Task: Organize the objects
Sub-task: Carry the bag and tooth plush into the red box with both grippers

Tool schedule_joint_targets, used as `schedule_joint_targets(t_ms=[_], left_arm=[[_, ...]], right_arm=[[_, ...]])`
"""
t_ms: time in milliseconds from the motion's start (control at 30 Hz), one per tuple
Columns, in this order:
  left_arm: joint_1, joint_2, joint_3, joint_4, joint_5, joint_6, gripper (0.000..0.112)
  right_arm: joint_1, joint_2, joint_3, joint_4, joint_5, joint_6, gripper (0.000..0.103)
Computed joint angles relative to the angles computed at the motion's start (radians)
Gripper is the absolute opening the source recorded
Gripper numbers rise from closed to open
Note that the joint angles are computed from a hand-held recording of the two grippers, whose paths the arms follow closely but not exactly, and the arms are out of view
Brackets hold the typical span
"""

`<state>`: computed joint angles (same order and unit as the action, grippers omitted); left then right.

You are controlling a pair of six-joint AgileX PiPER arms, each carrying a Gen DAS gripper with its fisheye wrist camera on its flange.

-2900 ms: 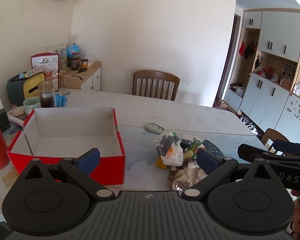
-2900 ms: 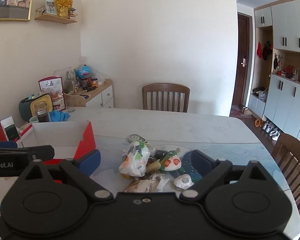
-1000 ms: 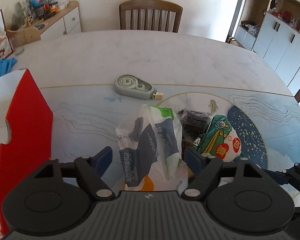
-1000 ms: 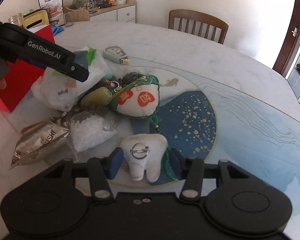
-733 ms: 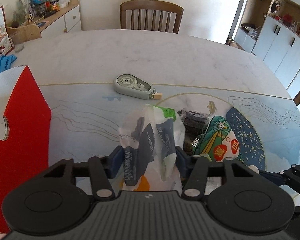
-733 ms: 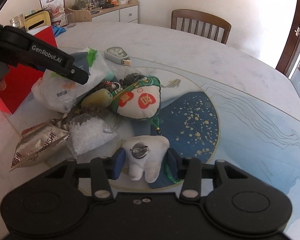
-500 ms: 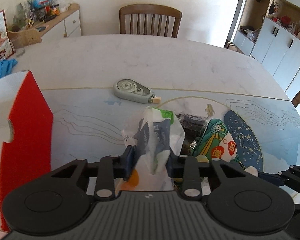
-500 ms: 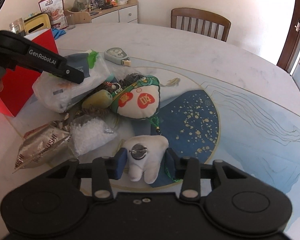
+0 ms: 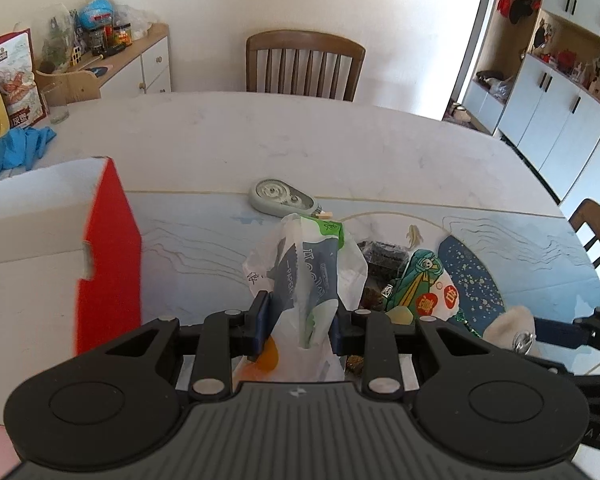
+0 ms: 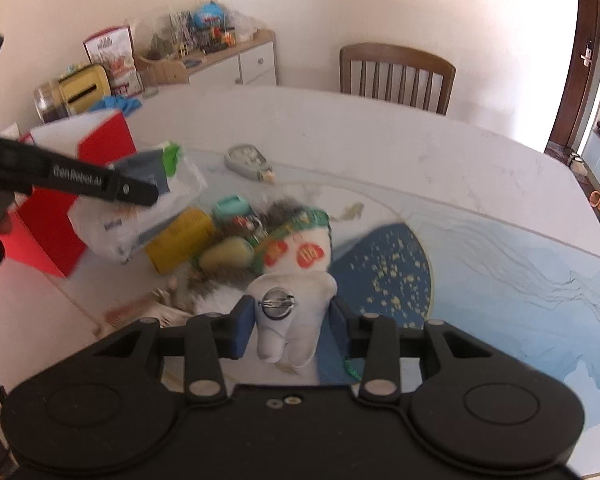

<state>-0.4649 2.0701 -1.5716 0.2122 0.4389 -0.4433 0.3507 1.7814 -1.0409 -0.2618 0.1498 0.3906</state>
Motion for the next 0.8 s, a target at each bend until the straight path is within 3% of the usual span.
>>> schedule_joint_targets(t_ms=[100,367,600,800], left_arm=[[0.026,-0.052,0.052,-0.046,-0.023,0.062,0.028],[0.128,-0.195,0.186,-0.217,-0.063,0.282,0.028],[0.268,-0.289,0.253,-0.422,-0.042,0.532,0.028],[0.377,-0.309,0.265,-0.456,-0.030,0.611,0.028]], right_arm=[[0.032,-0.025,-0.026,-0.087,0.034,0.103,0.039],[0.123,-0.002,-0.189,-0.049,0.137,0.105,0.039],[0.216,0.094,-0.381,-0.073,0.204,0.136,0.039],[0.284,0.204,-0.569,-0.060,0.268,0.117,0.039]])
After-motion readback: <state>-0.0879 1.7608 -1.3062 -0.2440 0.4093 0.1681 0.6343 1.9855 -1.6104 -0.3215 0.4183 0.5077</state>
